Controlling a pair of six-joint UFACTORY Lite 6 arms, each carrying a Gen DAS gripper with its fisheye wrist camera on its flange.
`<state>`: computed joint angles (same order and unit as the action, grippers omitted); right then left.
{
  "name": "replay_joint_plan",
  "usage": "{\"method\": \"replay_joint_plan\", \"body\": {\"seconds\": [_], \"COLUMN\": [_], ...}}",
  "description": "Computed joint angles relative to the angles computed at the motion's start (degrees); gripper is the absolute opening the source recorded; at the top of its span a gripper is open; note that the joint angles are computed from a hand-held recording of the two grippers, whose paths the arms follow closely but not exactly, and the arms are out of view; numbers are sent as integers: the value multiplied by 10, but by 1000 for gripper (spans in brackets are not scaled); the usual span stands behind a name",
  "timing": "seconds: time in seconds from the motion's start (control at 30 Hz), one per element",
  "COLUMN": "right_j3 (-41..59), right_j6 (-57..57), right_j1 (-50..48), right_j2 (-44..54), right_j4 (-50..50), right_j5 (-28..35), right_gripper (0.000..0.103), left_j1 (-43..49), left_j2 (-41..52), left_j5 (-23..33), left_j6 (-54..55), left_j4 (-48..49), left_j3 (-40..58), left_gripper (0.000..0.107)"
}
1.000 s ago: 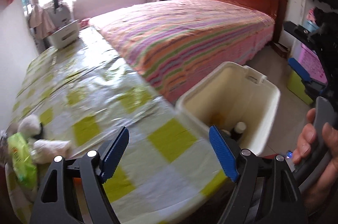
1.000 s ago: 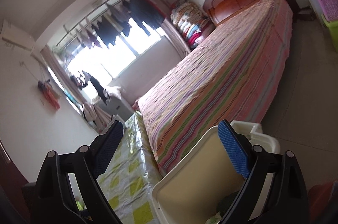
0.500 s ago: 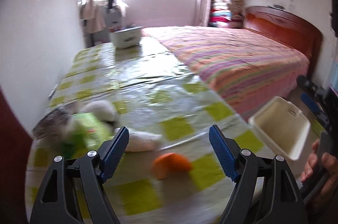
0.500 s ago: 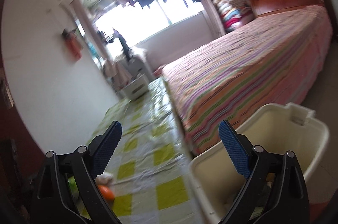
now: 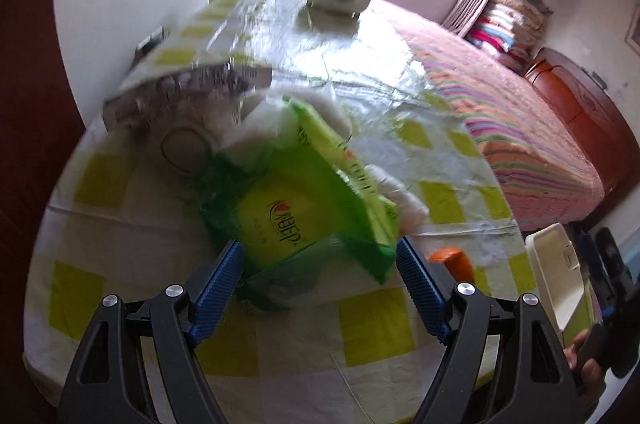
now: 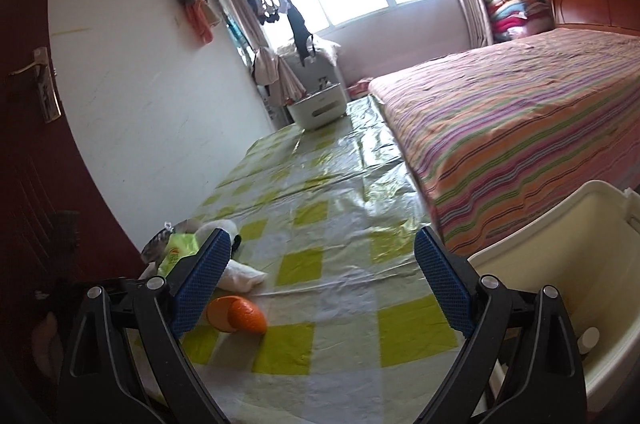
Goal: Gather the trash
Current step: 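Grasp the green plastic bag bundle with the left gripper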
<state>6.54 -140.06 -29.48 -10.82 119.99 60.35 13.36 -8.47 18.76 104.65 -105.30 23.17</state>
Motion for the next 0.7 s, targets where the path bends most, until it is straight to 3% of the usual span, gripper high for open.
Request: {"method": "replay_joint_plan", "body": {"seconds": [0.07,0.27,0.7], "right_j3": [3,22,33], "right_j6": [8,20,39], "right_j1": [-4,-16,-19], "right_j2": [3,29,43], "right_j4": [-15,-39,-66], "right_j5": [0,0,0], "right_gripper": [92,92,92], "left_j1": [-21,-80,-41], "left_j2": [26,73,141], "left_j5": [-12,-64,-29], "left_j6": [7,157,85], "left_j4": [-15,-196,-140], "left_j3": [15,51,103], "left_gripper": [76,76,76]}}
